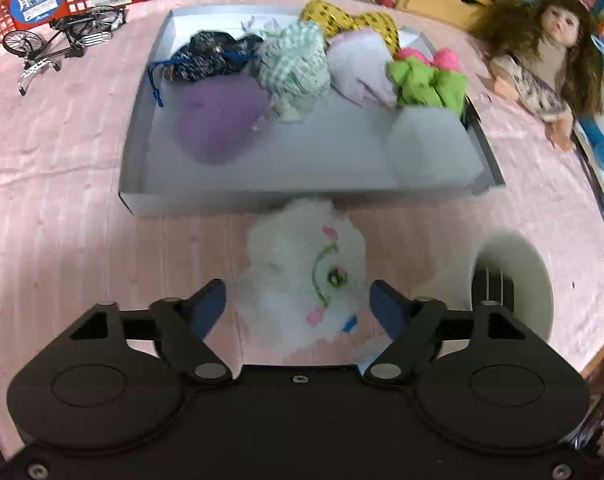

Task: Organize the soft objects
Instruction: 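Grasp the white cat plush with the left tool while the right tool grasps the blue packet, then carry the cat plush with the left tool while the right tool carries the packet to the tray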

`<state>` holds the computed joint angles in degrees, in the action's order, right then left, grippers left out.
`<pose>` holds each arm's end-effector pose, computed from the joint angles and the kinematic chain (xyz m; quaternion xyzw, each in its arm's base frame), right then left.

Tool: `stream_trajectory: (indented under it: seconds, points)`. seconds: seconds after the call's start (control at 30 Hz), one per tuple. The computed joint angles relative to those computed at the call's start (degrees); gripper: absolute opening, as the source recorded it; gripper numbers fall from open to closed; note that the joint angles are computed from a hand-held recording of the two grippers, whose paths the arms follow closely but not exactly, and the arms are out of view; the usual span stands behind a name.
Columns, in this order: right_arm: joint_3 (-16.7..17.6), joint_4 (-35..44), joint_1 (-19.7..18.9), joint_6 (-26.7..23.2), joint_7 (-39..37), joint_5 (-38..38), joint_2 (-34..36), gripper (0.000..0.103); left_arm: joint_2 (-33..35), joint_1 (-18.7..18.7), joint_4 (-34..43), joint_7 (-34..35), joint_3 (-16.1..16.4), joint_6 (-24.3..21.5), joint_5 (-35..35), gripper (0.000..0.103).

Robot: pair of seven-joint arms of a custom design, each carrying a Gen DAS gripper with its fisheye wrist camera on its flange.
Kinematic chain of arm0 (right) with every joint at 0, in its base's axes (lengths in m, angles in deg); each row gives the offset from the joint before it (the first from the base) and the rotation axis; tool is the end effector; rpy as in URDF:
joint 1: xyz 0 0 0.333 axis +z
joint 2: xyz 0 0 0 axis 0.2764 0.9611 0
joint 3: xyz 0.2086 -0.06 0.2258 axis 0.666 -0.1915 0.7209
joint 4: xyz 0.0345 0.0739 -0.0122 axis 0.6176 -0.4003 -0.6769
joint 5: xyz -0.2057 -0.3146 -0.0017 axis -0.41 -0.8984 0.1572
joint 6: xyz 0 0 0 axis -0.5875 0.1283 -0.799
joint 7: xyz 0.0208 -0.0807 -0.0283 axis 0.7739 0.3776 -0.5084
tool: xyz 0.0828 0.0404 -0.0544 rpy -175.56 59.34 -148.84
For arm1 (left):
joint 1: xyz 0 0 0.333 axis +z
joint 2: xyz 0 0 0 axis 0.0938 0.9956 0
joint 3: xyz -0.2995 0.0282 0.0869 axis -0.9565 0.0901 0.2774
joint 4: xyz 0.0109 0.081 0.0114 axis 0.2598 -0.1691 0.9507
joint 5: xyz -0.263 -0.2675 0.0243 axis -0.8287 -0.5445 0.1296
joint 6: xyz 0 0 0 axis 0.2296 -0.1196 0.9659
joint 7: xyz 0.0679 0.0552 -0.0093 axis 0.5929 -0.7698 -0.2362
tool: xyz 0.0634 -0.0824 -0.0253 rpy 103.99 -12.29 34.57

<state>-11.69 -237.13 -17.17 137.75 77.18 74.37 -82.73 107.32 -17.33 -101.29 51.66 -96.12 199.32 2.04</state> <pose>0.3599 0.2928 0.4505 -0.6145 0.6184 -0.3339 0.3585 0.6184 -0.3898 0.5294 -0.5963 0.7832 -0.1731 0.0332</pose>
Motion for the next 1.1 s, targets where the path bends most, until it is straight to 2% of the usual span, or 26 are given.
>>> stream_trajectory:
  seconds: [0.13,0.27,0.33,0.37,0.47,0.53,0.6,0.9,1.1]
  points:
    - [-0.42,-1.02,0.30,4.03,-0.67,0.72,2.56,0.067,1.20,0.78,0.57,-2.44,0.00,0.90,-1.65,0.083]
    - [2.70,0.15,-2.24,4.23,-2.43,1.14,1.98,0.067,0.56,2.86,-2.23,-2.78,-1.12,3.43,-5.10,0.081]
    - [3.93,0.67,-3.53,4.48,-2.84,1.63,2.54,0.067,-0.35,4.00,-4.41,-2.33,-1.84,5.33,-7.15,0.068]
    - [4.45,0.93,-4.09,4.48,-3.00,1.88,2.94,0.067,-0.78,4.24,-5.07,-2.04,-2.01,5.90,-7.62,0.065]
    - [5.60,1.23,-5.19,4.66,-3.25,2.51,2.99,0.064,-1.63,3.91,-5.81,-1.06,-1.72,5.85,-6.75,0.062]
    - [5.66,1.14,-5.31,5.24,-3.81,2.72,3.19,0.049,-2.08,3.50,-6.32,-0.39,-1.60,5.82,-5.93,0.062]
    - [5.64,0.96,-5.15,5.47,-4.07,3.25,2.98,0.045,-2.74,3.56,-7.00,-0.39,-1.55,5.97,-5.95,0.061]
    - [5.24,0.24,-4.54,6.89,-5.09,5.20,2.76,0.044,-9.57,4.42,-14.36,1.67,-1.52,10.66,-4.76,0.061]
    - [4.13,-0.35,-3.04,6.84,-5.38,6.24,1.55,0.044,-17.63,4.95,-25.08,5.21,-2.19,18.05,-4.38,0.061]
